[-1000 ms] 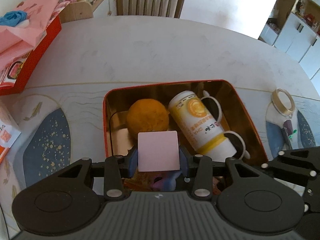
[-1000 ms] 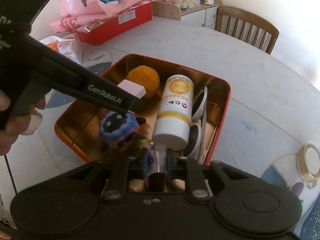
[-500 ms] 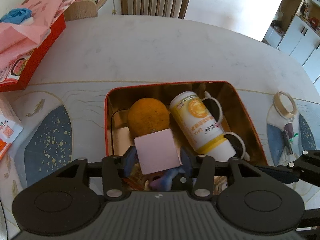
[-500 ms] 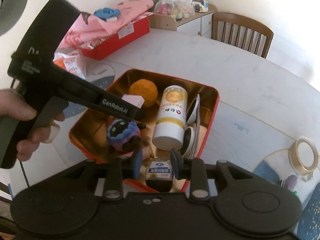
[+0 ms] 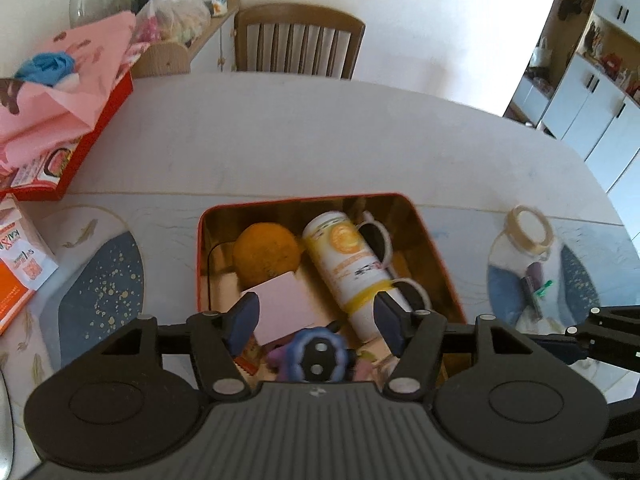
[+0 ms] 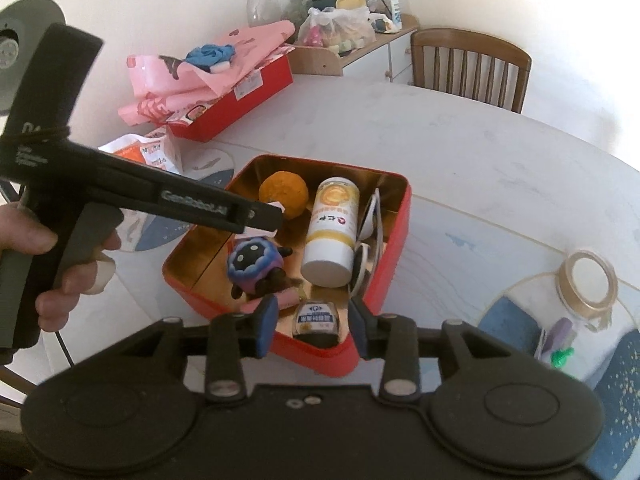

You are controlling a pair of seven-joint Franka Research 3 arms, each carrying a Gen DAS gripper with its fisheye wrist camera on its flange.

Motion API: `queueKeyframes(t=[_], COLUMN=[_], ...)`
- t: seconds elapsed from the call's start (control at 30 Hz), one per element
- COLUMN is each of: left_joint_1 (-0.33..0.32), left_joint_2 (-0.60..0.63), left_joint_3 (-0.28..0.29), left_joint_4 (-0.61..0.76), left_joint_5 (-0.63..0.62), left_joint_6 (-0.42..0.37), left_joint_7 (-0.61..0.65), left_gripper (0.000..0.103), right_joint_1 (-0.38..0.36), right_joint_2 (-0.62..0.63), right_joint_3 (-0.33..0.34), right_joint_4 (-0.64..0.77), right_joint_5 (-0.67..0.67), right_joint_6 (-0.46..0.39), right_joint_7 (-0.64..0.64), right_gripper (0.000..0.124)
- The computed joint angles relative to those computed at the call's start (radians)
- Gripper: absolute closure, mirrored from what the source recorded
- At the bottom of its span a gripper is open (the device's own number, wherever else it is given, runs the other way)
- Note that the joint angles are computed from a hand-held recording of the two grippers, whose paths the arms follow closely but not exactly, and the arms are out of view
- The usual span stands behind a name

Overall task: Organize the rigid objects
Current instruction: 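Move both tools back over the blue mat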

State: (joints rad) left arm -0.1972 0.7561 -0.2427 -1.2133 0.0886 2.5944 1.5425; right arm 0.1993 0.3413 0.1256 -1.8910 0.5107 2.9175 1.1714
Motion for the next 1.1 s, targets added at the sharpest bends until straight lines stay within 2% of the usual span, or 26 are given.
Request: queueKeyframes(t=[0.07,0.23,0.3,0.4,0.43,0.53,0.8,0.9,0.97,1.1], left_joint_1=[-0.018,-0.033,-0.035,-0.047,-0.053,-0.078,-0.144,-0.181,-0.201,-0.238], left_joint_2=[-0.032,-0.082,-0.092,-0.099,-0.100,-0.102,-0.078,-0.064,-0.050,-0.011], left_joint_3=[0.022,0.015,0.002,-0.008,-0.011,-0.010,-0.003,0.018,0.028,0.042], left_joint_4=[-0.046,-0.121,-0.136,-0.149,-0.152,-0.159,-0.132,-0.116,-0.097,-0.043], left_joint_5=[0.023,0.058,0.057,0.058,0.059,0.070,0.101,0.128,0.143,0.173], left_joint_6=[0.043,0.108,0.118,0.127,0.129,0.132,0.117,0.122,0.116,0.091], left_joint_7=[-0.035,-0.063,-0.066,-0.073,-0.076,-0.092,-0.145,-0.189,-0.221,-0.263], left_gripper=[0.041,0.041,0.040,0.035,0.035,0.035,0.027,0.021,0.020,0.020], right_joint_1=[-0.023,-0.068,-0.069,-0.071,-0.074,-0.079,-0.106,-0.114,-0.120,-0.147], right_joint_2=[-0.023,-0.089,-0.113,-0.150,-0.161,-0.188,-0.236,-0.240,-0.239,-0.216], right_joint_3=[0.021,0.054,0.047,0.029,0.023,0.001,-0.057,-0.077,-0.093,-0.115], right_joint_4=[-0.027,-0.095,-0.121,-0.162,-0.174,-0.207,-0.266,-0.275,-0.276,-0.254], right_joint_5=[0.039,0.162,0.198,0.248,0.269,0.322,0.462,0.477,0.464,0.426], right_joint_6=[0.015,0.024,0.030,0.036,0.040,0.039,0.027,0.028,0.026,0.020], right_joint_7=[-0.032,-0.153,-0.188,-0.228,-0.247,-0.286,-0.399,-0.413,-0.401,-0.366], right_gripper=[0.066,0.058,0.057,0.048,0.044,0.043,0.038,0.032,0.023,0.022])
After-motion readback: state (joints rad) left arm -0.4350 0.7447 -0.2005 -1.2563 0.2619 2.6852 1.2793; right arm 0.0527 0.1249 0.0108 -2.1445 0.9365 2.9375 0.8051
